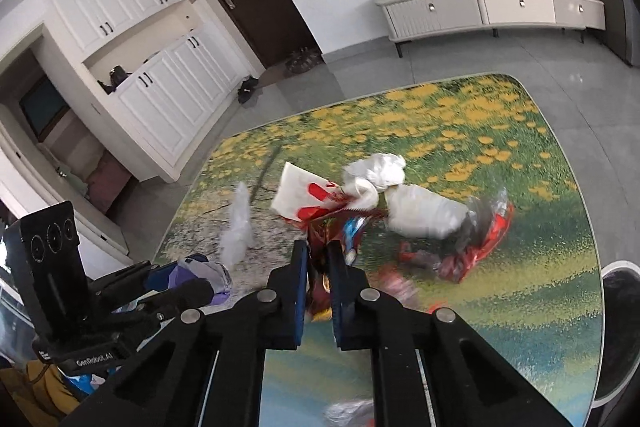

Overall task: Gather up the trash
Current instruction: 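Grasp the purple wrapper with left tool while right tool grasps brown wrapper, then carry both wrappers to the bin and open both tools over it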

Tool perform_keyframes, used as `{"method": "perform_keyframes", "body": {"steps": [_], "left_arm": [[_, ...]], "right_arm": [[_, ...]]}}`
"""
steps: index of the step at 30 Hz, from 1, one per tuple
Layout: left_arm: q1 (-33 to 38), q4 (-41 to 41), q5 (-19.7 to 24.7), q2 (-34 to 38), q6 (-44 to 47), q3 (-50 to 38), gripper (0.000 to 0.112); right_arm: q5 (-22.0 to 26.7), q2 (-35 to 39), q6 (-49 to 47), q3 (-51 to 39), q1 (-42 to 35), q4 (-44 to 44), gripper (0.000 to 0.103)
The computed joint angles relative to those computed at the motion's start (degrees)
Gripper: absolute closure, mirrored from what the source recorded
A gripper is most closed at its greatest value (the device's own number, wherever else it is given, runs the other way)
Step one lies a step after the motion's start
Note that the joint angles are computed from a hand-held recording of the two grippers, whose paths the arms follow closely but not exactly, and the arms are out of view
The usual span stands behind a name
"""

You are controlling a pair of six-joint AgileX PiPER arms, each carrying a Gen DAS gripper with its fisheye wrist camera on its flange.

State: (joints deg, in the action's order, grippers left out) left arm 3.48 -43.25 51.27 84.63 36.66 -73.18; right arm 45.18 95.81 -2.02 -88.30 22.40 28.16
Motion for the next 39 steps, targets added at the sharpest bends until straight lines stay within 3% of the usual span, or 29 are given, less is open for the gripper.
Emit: {"method": "perform_keyframes", "body": {"steps": [12,21,31,39], "left_arm": [[5.4,-1.0,3.4,-8.5,-0.9,2.0,0.075],[1.6,1.6,3.2,-10.1,-6.0,-1.4,0.076],[-10.9,8.8,1.7,-4.8,-17.0,-10.0,0.076],[-26.6,16.9,2.5,8.8,-28.9,-26.7,0.076]], "right_arm": [[-0.6,-7.4,0.6,2.5,3.9,-1.9,0.094],[-1.0,-16.9,-2.0,7.3,-2.7,1.1,0.094],[4.6,-27.1,-16.5,14.5,-27.3,15.6,0.094],[12.0,-28.5,-29.8,18.7,-51.3,25.3,0.094]]}}
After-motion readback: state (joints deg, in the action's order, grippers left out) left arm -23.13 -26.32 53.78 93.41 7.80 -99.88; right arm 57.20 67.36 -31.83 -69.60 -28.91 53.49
